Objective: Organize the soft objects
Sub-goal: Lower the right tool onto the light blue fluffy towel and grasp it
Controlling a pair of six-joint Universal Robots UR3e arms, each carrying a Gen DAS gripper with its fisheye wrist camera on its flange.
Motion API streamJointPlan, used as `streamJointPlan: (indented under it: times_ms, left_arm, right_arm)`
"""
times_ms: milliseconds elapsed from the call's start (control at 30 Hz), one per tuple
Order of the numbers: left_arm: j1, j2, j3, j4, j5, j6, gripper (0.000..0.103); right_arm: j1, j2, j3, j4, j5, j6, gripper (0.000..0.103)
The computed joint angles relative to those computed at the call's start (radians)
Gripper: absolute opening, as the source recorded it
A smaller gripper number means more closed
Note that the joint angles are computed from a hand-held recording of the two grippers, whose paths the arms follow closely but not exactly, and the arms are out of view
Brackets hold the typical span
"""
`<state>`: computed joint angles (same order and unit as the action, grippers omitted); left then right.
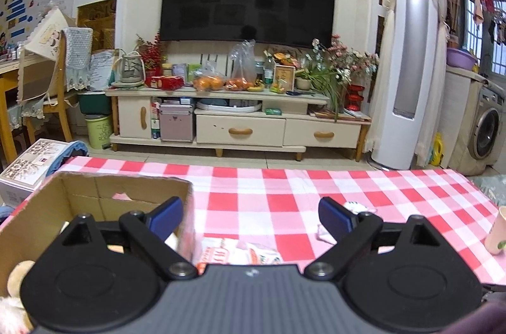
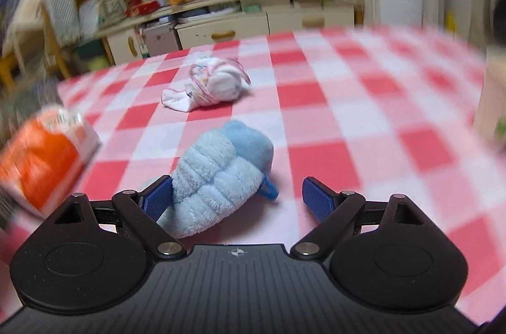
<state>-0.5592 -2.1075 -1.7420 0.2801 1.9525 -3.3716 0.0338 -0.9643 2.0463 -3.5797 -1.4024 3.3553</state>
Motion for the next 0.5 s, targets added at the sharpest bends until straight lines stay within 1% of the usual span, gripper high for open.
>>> streamJointPlan:
  times_ms: [33, 67, 167, 267, 367, 433, 500]
  left_arm:
    - [-0.005, -0.006, 0.007, -0.005, 0.001, 0.002, 0.092]
    - [-0.012, -0.014, 0.018, -0.012, 0.002, 0.003, 0.092]
    - [-0.025, -0.031, 0.043, -0.033, -0.007, -0.002, 0.092]
    - [-0.039, -0.053, 0.075, -0.058, -0.013, -0.003, 0.092]
    - [-0.052, -0.073, 0.102, -0.08, -0.017, -0.004, 0.092]
    - [-0.058, -0.082, 0.111, -0.084, -0.023, -0.005, 0.093]
    - [-0.066, -0.097, 0.129, -0.089, -0.026, -0.005, 0.095]
  right_arm:
    - [-0.031, 0.001, 0.016, -0.009, 0.051, 0.034, 0.103]
    - [-0.046, 0.008, 0.028, -0.038, 0.075, 0.061, 0.103]
    - [-0.065, 0.029, 0.034, -0.081, 0.12, 0.093, 0.103]
    - [-0.056, 0.059, 0.001, -0.099, 0.123, 0.088, 0.103]
    - [-0.036, 0.108, -0.055, -0.12, 0.098, 0.083, 0.103]
    - [-0.04, 0.133, -0.098, -0.113, 0.107, 0.093, 0.103]
    - [-0.039, 0.154, -0.126, -0.122, 0.108, 0.095, 0.103]
